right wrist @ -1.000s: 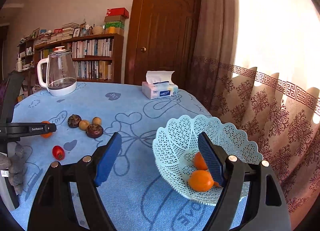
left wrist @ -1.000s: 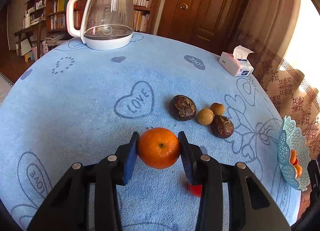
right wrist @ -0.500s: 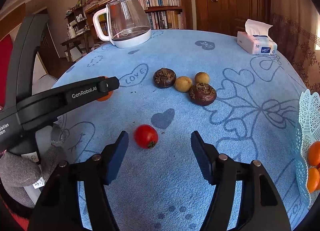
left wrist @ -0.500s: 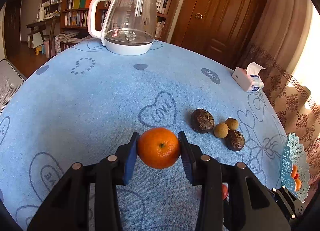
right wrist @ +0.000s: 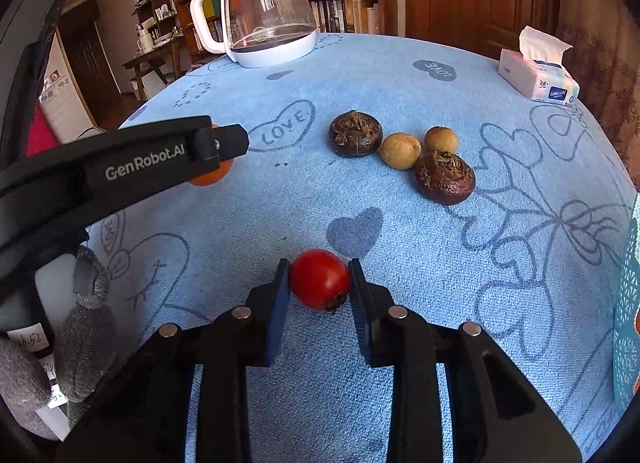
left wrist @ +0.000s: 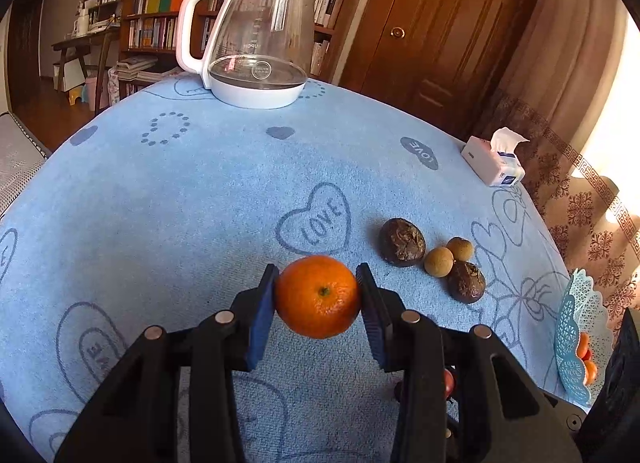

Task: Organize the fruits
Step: 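Carry the tomato in the right gripper over the basket while the left holds the orange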

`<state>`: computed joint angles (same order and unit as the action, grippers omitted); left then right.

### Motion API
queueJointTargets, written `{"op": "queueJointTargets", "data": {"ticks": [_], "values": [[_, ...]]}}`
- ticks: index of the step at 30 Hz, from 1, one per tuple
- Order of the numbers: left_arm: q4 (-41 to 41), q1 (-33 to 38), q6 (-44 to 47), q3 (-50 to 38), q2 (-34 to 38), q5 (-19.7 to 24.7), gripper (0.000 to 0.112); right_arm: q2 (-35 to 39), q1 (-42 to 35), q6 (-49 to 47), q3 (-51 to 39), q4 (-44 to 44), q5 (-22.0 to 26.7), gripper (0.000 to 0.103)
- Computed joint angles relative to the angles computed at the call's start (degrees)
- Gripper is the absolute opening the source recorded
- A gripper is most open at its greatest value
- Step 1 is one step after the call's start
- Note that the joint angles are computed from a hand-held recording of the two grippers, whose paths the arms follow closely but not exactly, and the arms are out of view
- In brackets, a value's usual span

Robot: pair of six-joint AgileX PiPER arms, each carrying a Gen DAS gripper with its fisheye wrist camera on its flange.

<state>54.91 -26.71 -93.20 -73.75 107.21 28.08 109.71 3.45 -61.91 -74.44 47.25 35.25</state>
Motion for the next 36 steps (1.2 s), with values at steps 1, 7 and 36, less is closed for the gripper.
{"op": "queueJointTargets", "data": {"ticks": [1,7,36], "values": [[0.1,0.0,-0.1,0.0,0.0,0.0,0.040,-0.2,-0.1,0.0,0.1,0.2,0.0,0.030],[0.5,-0.1,-0.4,0.1,-0.1,0.0,0.040,-2.0,-1.5,-1.4,1.7,2.8,0.1,0.030],[2.6,-1.6,-0.9,0.5,-0.6,-0.8,0.040,-8.5,-9.4,-3.5,3.5,8.9,0.8,0.030]]}}
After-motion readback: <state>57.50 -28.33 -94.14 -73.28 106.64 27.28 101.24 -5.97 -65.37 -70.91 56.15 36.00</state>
